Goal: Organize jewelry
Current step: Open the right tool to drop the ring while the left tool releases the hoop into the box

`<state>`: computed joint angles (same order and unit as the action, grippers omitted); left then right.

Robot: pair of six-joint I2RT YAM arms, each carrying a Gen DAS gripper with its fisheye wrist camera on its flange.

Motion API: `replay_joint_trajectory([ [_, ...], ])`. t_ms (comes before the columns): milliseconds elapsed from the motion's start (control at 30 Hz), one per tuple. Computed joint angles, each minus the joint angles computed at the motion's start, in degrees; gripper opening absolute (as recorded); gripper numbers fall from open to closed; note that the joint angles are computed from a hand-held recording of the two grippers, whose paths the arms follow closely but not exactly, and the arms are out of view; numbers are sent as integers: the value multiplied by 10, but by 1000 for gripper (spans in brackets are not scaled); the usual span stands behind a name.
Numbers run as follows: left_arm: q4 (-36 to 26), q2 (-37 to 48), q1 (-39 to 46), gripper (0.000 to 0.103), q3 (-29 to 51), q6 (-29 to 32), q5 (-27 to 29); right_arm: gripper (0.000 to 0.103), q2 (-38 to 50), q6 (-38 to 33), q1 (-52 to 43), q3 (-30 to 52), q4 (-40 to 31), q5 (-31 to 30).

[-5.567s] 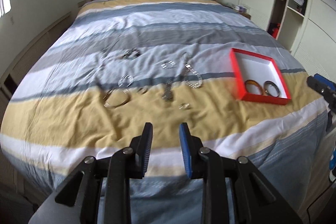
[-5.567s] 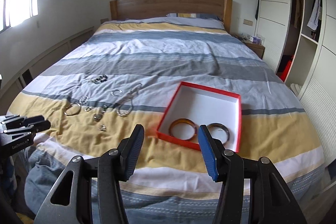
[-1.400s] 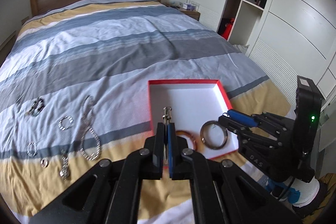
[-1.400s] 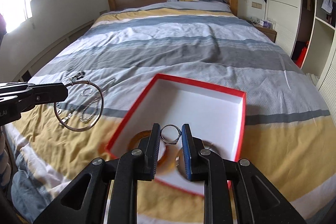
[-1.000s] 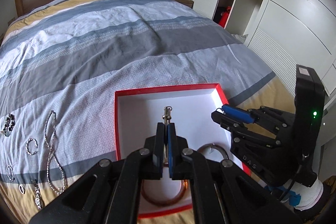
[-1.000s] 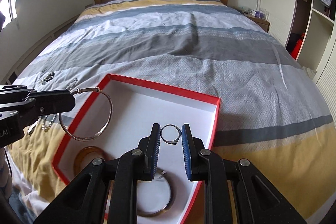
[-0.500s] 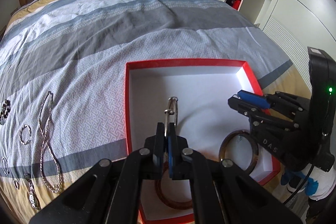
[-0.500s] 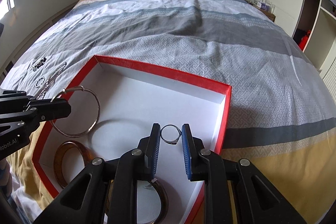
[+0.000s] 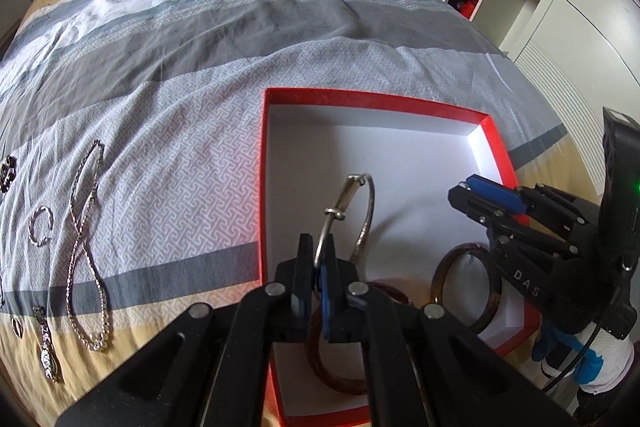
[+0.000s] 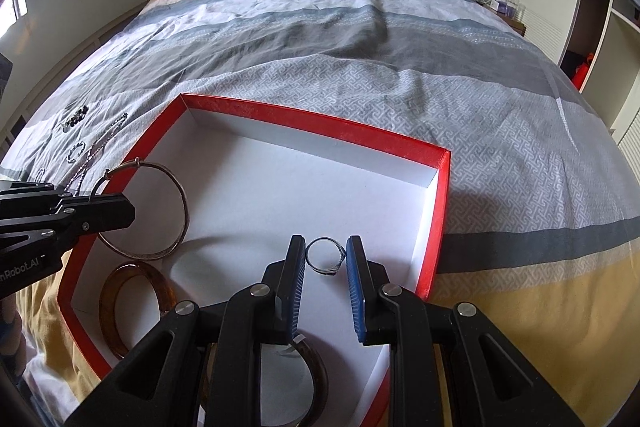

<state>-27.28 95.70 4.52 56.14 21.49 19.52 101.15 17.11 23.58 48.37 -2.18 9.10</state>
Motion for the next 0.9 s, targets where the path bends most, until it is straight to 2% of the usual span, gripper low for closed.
replay_joint_trajectory([
  [233, -17, 10, 9, 5, 16, -12, 4, 30, -3, 3, 6, -4, 2, 1],
  [900, -39, -20, 12, 24, 7, -17, -10, 35, -80, 28, 15, -58, -4, 16],
])
